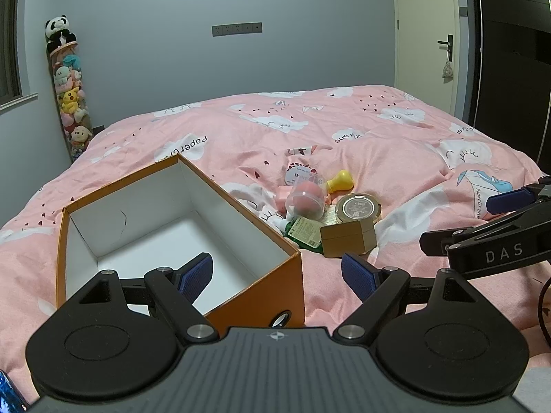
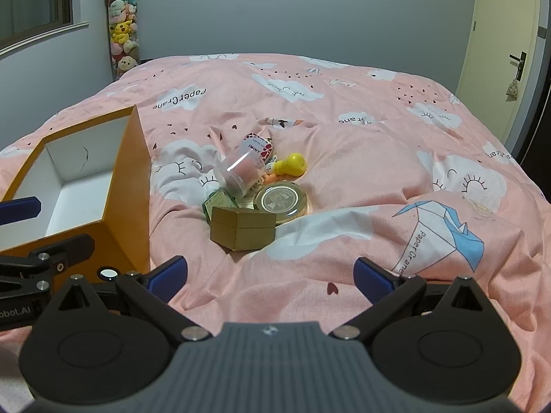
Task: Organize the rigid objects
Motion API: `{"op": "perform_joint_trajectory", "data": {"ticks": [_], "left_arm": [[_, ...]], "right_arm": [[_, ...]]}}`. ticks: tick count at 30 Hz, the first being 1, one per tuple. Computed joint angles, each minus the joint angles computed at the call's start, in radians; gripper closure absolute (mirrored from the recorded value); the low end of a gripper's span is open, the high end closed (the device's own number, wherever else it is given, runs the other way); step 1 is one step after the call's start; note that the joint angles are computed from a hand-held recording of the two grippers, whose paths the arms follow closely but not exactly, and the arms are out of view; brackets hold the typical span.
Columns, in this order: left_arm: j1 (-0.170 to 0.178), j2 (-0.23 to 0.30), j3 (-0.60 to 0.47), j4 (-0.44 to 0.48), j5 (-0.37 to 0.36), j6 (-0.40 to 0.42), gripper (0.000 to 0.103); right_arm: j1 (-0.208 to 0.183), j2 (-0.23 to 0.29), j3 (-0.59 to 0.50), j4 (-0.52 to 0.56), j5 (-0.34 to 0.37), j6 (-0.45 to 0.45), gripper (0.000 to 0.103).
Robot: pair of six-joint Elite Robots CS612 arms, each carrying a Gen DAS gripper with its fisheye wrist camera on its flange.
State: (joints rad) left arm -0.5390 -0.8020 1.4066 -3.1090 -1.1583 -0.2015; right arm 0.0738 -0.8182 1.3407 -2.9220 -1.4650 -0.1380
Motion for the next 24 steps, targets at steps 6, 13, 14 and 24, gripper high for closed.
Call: {"op": "perform_joint_trajectory", "data": {"ticks": [6,13,14,24], "left_arm": [[0.000,0.000,0.001,0.001,-0.002,0.000,0.004],[0.002,-0.002,0.002,0.011,-0.034,0.005,0.004],[0.003,-0.003,0.002,0.014,-0.039,0.005,0.004],[0.037,0.004,-0.056,0.070,-0.190,0.056,0.009]], "right_arm": [[0.000,-0.001,-0.001,0.006,0.002,0.002,0.002],[0.000,-0.001,-0.005,0.021,0.002,-0.001,0.002],[0.000,-0.001,-0.006,0.024,0.003,-0.001,0.002],[-0.004,0.011,-0.043,0.074,0.013,-0.070,0.002]]}}
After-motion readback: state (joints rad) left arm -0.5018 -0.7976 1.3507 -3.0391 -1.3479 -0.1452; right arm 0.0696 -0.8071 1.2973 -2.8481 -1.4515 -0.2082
